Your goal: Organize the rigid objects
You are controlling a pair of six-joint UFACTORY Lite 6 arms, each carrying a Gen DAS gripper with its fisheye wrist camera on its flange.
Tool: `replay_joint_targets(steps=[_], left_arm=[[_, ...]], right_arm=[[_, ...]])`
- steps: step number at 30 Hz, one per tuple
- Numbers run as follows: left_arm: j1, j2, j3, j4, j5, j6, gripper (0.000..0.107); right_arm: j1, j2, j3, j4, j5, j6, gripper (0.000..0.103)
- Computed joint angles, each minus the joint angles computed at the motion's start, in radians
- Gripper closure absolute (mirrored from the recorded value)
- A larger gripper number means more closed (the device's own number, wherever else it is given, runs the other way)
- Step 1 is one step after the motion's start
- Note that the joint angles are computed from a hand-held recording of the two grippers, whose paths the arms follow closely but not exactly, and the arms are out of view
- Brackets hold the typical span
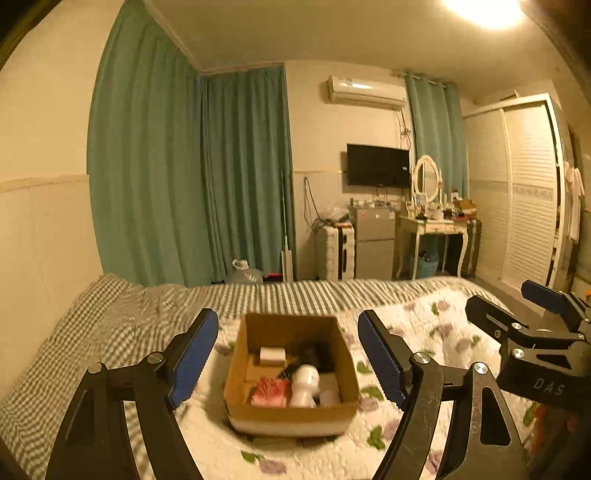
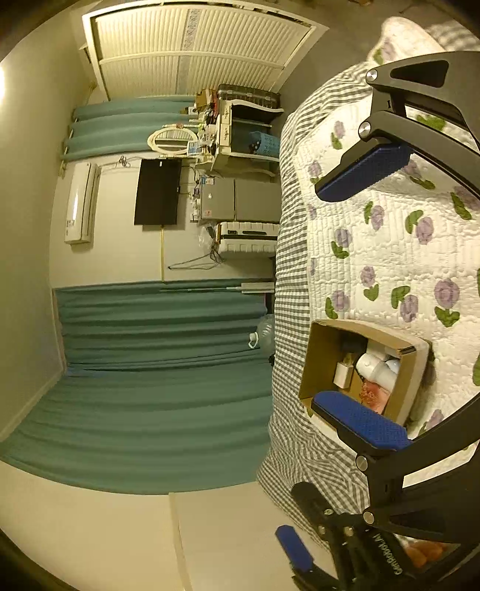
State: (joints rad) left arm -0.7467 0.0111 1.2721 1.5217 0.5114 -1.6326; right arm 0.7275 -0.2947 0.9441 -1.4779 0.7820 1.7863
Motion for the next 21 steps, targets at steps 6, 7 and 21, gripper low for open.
replay_joint_targets(steps=[6,7,21], left_arm=[[-0.013,-0.052,-0.115,0.05,0.028,-0.105,0.026],[-0.007,-0.06,-0.127,0.049,0.026,-0.109,0.026],[0.013,-0.071,-0.165,0.033,-0.016,-0.105,0.026]], right_arm=[[0.0,-0.027,-0.096,0.016,0.003,0.051,0.0],[-0.005,-0.035,-0.104,0.019,-0.008,0.059,0.0],[0.009,-0.003,-0.098,0.013,-0.003,0.081,0.0]])
